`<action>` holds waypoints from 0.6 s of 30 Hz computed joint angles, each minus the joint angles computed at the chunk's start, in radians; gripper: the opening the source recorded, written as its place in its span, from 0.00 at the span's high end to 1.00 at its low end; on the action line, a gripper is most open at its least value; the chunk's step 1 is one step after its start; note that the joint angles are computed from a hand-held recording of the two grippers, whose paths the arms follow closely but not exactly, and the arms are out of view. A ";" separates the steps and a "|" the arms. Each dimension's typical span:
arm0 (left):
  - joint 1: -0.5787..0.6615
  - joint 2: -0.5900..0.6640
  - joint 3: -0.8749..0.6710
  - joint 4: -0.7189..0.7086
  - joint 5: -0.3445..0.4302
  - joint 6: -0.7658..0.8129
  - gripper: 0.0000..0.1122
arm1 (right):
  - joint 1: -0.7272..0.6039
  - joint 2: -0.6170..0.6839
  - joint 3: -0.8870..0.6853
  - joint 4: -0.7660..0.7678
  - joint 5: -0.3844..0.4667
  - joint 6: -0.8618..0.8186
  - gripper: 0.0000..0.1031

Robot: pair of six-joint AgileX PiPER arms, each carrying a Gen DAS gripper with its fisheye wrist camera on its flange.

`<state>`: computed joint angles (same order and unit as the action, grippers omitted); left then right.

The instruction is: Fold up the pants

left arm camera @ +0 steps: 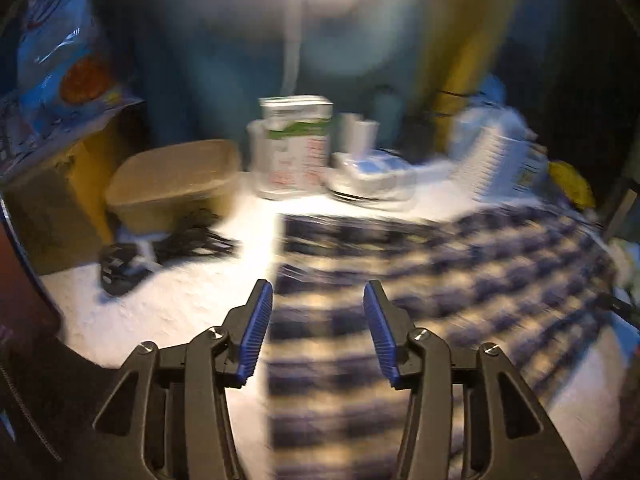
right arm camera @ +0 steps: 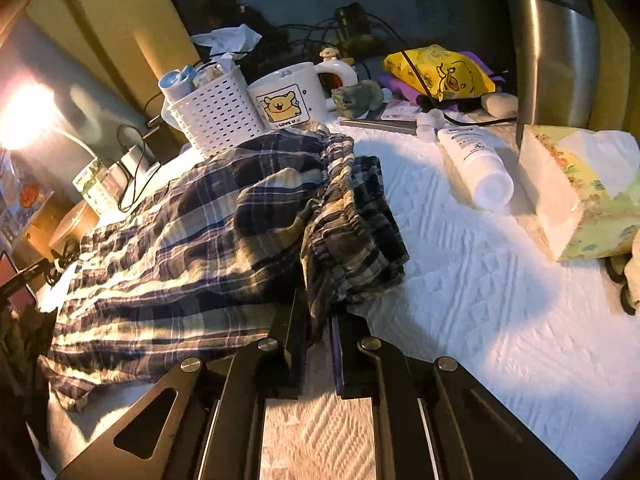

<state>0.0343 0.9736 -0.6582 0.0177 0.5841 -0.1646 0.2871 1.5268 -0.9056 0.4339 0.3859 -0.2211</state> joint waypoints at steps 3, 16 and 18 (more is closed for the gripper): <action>-0.155 -0.026 0.037 0.009 0.027 -0.089 0.57 | -0.003 -0.009 0.002 -0.010 0.018 0.013 0.88; -0.270 -0.002 0.145 -0.001 0.013 -0.220 0.57 | -0.068 -0.025 0.058 0.253 0.026 -0.199 0.17; -0.235 -0.009 0.134 -0.002 0.026 -0.212 0.57 | -0.079 -0.004 0.041 0.330 0.038 -0.251 0.17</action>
<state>-0.2007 0.9646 -0.5239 0.0161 0.6098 -0.3766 0.2084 1.5231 -0.8644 0.7640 0.4243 -0.4717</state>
